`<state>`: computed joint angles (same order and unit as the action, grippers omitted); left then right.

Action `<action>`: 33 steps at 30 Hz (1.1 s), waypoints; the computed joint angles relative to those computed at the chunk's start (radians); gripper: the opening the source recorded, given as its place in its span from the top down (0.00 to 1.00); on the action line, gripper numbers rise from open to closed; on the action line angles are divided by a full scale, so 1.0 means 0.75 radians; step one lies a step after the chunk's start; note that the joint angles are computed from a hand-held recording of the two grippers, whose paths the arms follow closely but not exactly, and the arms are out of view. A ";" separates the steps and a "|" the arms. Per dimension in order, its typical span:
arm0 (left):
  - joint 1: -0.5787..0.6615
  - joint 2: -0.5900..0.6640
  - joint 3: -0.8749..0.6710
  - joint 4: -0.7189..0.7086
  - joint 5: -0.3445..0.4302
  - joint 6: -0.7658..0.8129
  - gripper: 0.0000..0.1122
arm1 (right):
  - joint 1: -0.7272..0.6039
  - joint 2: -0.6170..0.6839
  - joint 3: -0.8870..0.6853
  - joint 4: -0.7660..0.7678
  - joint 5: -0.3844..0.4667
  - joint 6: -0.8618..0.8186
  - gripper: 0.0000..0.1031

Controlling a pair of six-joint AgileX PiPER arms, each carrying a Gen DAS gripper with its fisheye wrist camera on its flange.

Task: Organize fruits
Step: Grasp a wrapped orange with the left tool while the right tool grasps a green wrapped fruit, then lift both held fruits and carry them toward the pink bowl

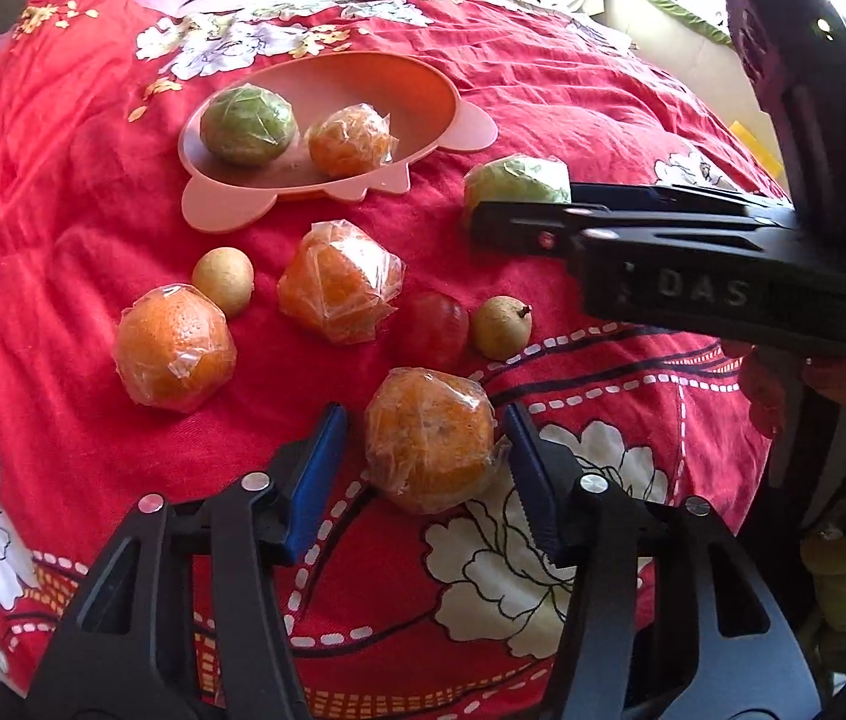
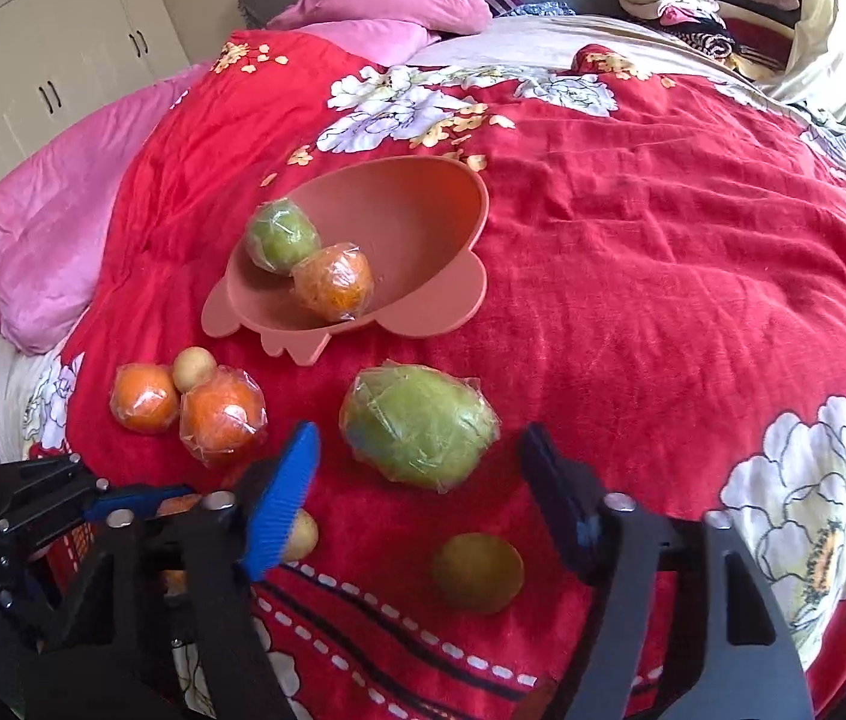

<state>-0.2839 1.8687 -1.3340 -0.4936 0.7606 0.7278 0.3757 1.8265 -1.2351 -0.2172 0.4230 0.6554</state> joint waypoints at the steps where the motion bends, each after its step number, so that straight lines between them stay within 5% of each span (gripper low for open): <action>1: -0.001 0.002 -0.003 -0.001 0.003 0.000 0.61 | 0.002 0.012 -0.014 -0.004 0.007 0.004 0.39; 6: -0.008 -0.001 0.008 0.013 -0.013 0.003 0.64 | 0.018 0.052 -0.053 -0.115 0.032 0.090 0.49; 20: -0.009 0.002 0.003 0.009 0.000 0.042 0.71 | -0.010 -0.071 0.105 -0.036 -0.098 0.119 0.51; 33: 0.011 -0.056 0.016 -0.041 0.048 0.088 0.71 | 0.016 -0.167 0.170 -0.185 -0.107 0.278 0.51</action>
